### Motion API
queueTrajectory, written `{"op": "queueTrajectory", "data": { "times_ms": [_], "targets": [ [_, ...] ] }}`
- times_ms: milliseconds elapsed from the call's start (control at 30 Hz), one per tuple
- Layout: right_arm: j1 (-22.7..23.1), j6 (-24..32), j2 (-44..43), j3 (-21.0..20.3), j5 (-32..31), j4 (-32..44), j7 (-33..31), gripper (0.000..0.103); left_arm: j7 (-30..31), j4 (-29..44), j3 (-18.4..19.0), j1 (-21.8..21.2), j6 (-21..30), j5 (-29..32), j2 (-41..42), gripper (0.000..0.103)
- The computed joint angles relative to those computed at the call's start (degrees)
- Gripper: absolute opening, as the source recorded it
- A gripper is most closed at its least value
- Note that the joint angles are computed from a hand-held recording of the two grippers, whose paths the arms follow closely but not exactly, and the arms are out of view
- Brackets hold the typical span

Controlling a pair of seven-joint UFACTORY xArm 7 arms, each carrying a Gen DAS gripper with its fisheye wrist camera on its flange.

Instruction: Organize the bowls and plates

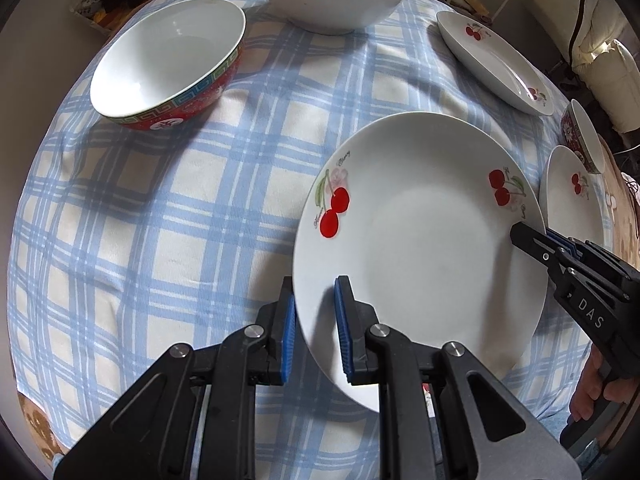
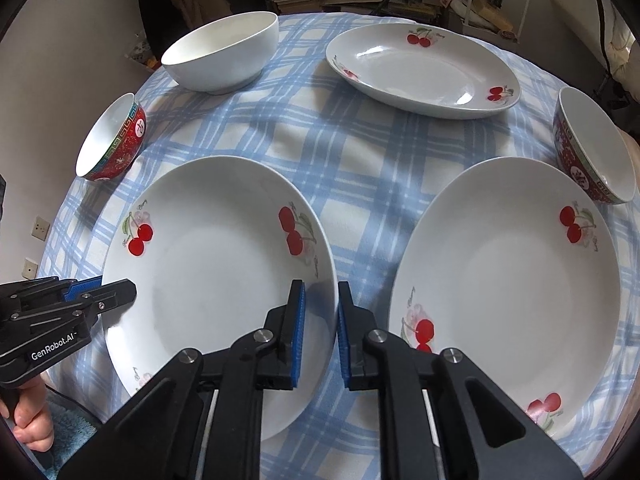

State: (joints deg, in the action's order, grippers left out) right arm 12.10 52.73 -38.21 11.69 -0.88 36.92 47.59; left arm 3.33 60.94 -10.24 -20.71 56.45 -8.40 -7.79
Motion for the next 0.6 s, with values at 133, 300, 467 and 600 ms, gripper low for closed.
{"op": "queueTrajectory", "data": {
  "times_ms": [133, 300, 467, 600],
  "targets": [
    [0.10, -0.06, 0.59, -0.16, 0.04, 0.18, -0.21, 0.017, -0.17, 0.45, -0.02, 0.03, -0.02, 0.25, 0.40, 0.018],
    [0.61, -0.03, 0.84, -1.31, 1.54, 0.00, -1.43, 0.018, -2.25, 0.26, -1.05, -0.36, -2.02, 4.34, 0.47, 0.019],
    [0.00, 0.09, -0.32, -1.10, 1.03, 0.29, -1.71, 0.018, -3.87, 0.20, -0.84, -0.24, -2.99, 6.23, -0.38, 0.021],
    [-0.79, 0.23, -2.14, -1.14, 0.38, 0.86, -1.84, 0.018, -5.76, 0.82, -1.23, 0.01, -3.47, 8.84, -0.93, 0.022]
  ]
}}
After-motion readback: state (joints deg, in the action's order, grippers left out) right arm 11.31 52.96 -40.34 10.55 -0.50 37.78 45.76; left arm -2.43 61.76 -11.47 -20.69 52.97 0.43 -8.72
